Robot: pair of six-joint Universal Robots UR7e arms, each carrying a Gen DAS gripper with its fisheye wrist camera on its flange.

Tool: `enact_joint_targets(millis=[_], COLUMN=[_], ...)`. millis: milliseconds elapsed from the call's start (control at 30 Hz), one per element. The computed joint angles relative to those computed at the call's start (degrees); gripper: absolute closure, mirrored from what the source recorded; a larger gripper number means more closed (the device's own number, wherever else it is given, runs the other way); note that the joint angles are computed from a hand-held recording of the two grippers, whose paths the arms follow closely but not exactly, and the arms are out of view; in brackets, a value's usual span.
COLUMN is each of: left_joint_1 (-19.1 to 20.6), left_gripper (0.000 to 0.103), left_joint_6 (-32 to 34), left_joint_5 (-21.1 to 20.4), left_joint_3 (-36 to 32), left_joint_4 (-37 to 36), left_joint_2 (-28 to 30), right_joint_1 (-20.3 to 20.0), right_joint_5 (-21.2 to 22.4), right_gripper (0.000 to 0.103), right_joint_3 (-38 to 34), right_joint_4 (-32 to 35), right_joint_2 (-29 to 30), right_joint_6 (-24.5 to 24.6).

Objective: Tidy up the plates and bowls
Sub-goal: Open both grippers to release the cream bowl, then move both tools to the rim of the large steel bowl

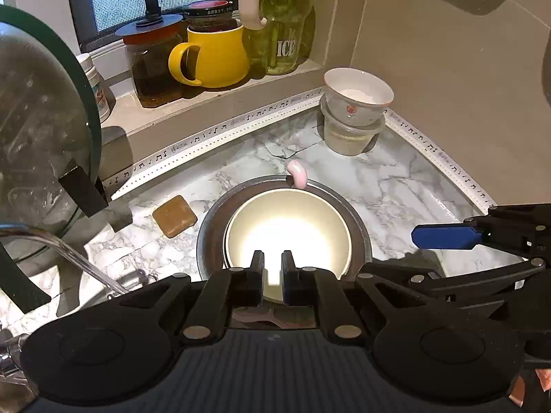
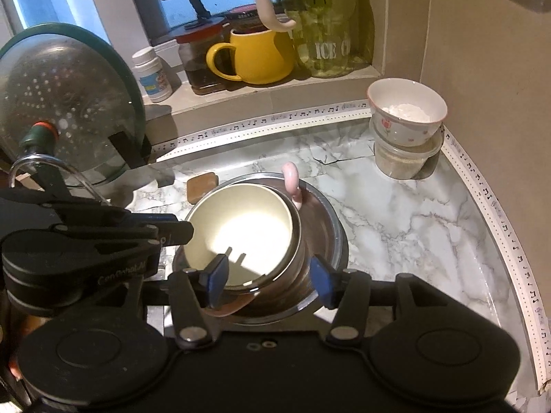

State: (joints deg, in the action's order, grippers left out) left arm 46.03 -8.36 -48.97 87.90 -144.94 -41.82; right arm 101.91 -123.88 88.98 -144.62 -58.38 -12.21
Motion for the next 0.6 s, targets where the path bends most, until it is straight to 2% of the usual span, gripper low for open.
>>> enact_joint_targets(millis=[133,367,400,467,533,600], left_joint_1=[-0.09,0.58,0.77,1.21,1.61,1.87], left_gripper=[0.094,0.092,0.087,0.071,0.032,0.027], left_joint_6=[-0.02,-1.70,-2.02,-2.30,-2.42,-1.92], left_joint_5=[-0.30,-0.97,-0.85,-1.04,-1.16,-1.09], left_joint_3=[1.25,2.93,3.07,3.37,4.05,4.97], left_joint_4=[-1.15,-2.33,-2.52,-3.47,-5.62,-8.65], left_joint_2=[-0.57,-1.17,-1.19,-1.29,-1.46,-1.61], right_joint_1=[0.07,-0.16,-0.25,-0.44,-0.73,-1.15], right_joint_5=[0.22,0.53,0.53,0.38,0.21,0.49], right_gripper=[0.039,0.030,0.029,0.026,0.024,0.024], right_joint_3=[0.99,2.56,2.70,3.08,3.28,3.39], right_joint_4=[-0.49,-1.33,-1.49,-2.17,-2.68,-2.65], right_joint_2=[-0.78,-1.97,-2.09,-2.30,-2.43,-2.65], right_joint_6=[-0.22,-1.16,-1.49,-2.10,-2.46,-2.67])
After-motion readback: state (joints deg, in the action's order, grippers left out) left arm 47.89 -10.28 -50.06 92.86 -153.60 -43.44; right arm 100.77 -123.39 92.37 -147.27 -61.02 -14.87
